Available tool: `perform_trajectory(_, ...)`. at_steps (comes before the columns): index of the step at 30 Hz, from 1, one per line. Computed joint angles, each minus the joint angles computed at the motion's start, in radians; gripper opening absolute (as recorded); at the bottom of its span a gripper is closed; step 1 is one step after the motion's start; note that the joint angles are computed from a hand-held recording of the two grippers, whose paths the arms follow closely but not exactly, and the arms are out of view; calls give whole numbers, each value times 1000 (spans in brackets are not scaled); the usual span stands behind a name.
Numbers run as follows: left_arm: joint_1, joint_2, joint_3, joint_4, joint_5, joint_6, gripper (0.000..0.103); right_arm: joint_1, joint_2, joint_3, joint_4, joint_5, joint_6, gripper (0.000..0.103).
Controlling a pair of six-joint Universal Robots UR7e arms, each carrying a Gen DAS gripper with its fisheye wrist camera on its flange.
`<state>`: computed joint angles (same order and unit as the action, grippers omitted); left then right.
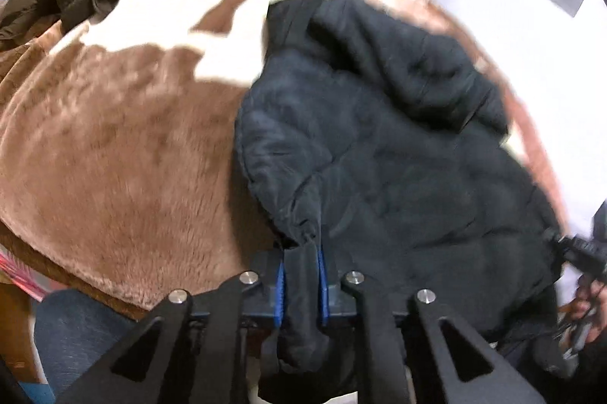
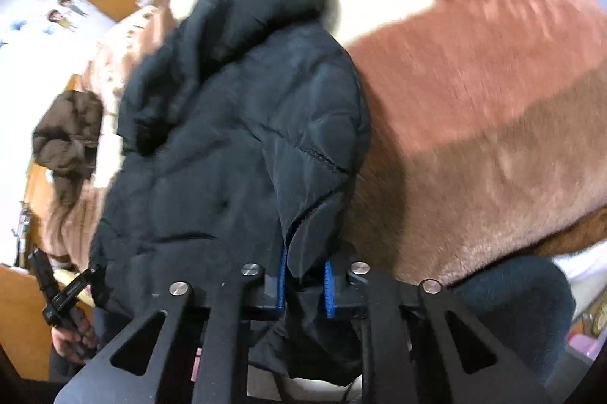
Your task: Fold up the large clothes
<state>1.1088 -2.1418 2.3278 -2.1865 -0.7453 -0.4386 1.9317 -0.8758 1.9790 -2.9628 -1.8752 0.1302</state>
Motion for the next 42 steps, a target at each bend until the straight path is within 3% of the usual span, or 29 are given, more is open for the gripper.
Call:
perform_trajectory(3, -86, -59, -21, -10, 32, -2, 12, 22, -46, 17, -55, 42, -30, 11)
perform_trajectory(8, -217, -159, -54, 84, 116, -53, 12, 40, -122, 70, -124, 103, -54, 11)
perform_trajectory(15, -208, -199, -54, 118, 81, -97, 12, 49, -110, 73, -152, 137, -20, 11)
perform_trajectory(22, -104, -44, -127, -183, -5, 79, 12, 26, -56, -61, -165, 201, 7, 11)
perform_trajectory(29, 82, 269, -347, -439, -146, 198, 12, 35, 114, -378, -45, 158, 55, 11)
perform_trajectory(33, 184, 465, -525, -457, -202, 225, 13, 8, 260, -641, 135, 114, 127, 11)
perform_trajectory(38, 305, 682, -727, -388, -226, 220, 14, -42, 458, -969, 395, 73, 170, 14)
perform_trajectory(42, 386, 801, -830, -338, -275, 184, 18, -94, 539, -1068, 449, 150, 227, 20)
